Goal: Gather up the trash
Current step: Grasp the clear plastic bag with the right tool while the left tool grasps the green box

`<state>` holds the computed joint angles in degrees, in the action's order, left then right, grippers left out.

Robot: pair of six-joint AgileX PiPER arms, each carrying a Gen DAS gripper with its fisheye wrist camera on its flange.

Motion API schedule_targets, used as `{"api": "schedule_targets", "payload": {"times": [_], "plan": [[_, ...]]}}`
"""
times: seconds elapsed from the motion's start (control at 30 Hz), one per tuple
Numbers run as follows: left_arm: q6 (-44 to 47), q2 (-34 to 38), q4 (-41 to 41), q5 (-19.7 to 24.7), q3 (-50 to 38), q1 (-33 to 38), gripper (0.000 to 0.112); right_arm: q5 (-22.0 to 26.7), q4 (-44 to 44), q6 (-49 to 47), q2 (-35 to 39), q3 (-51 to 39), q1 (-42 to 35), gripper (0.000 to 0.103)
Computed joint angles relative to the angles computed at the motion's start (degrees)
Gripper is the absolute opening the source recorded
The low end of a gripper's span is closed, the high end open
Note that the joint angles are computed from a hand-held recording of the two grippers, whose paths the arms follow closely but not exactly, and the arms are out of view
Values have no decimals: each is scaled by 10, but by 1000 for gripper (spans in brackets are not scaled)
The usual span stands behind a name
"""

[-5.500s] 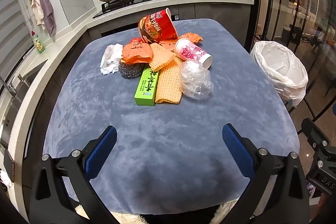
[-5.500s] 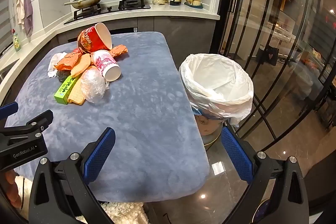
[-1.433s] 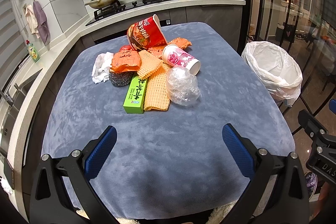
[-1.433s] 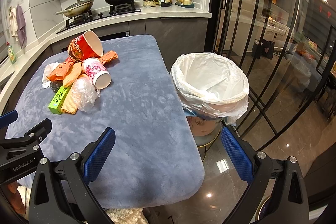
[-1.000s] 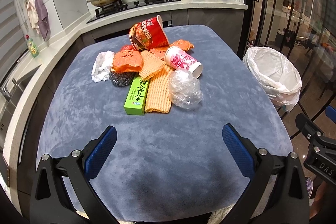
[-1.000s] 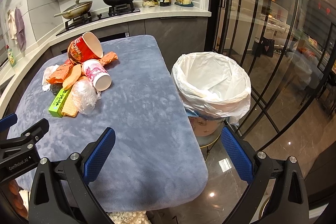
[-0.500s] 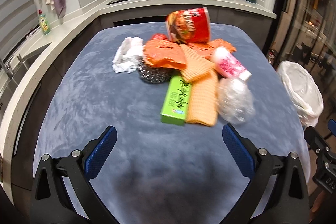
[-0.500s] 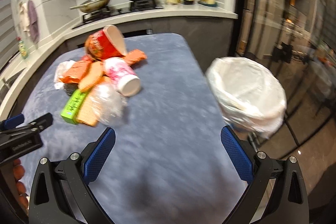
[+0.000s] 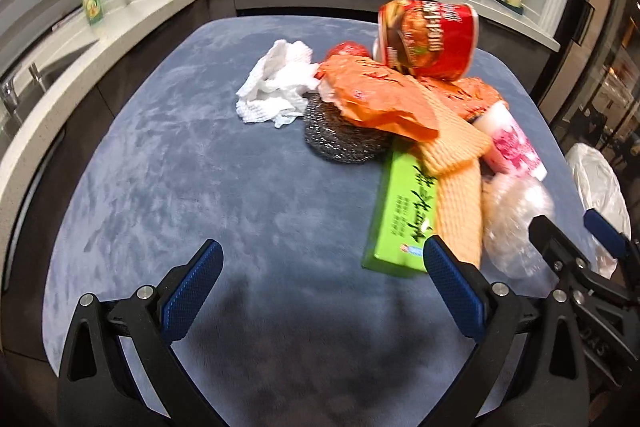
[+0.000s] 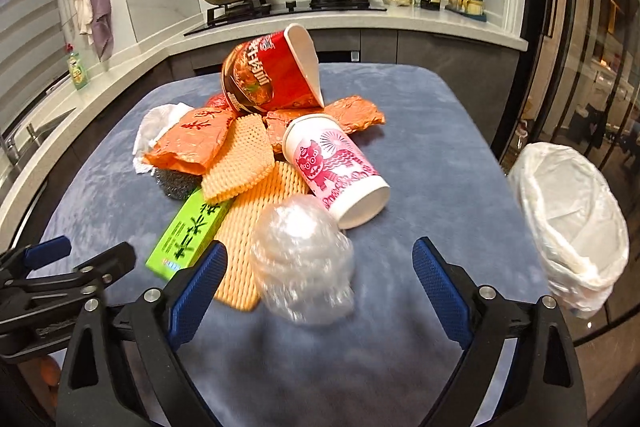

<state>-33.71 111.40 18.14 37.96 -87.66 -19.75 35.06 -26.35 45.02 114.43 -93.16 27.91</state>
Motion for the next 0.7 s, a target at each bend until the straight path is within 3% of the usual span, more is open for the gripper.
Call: {"api": "schedule_targets", "payload": {"times": [0.2,0.27,0.37,0.47,0.63,0.7], "plan": [[33,27,-21,-5,-27,8,96,25,42,-36,59,-65,-11,72],[49,36,-35,-6,-36,8,96,25,49,-41,64,-66,-13,52],[68,49,-46,-9,-47,3,96,12,65,-46,56,-49,-19,38],[89,64,-64,-10,-62,-1,96,-8,60,-42,31,-10,-22,31],[100,89,-71,-15,-79,-6,94,-25,38,-23,-14,49,-21,28],[111,98,-83,-16,-85,-7,86,-25,34,-19,-27,63,-21,27]]}}
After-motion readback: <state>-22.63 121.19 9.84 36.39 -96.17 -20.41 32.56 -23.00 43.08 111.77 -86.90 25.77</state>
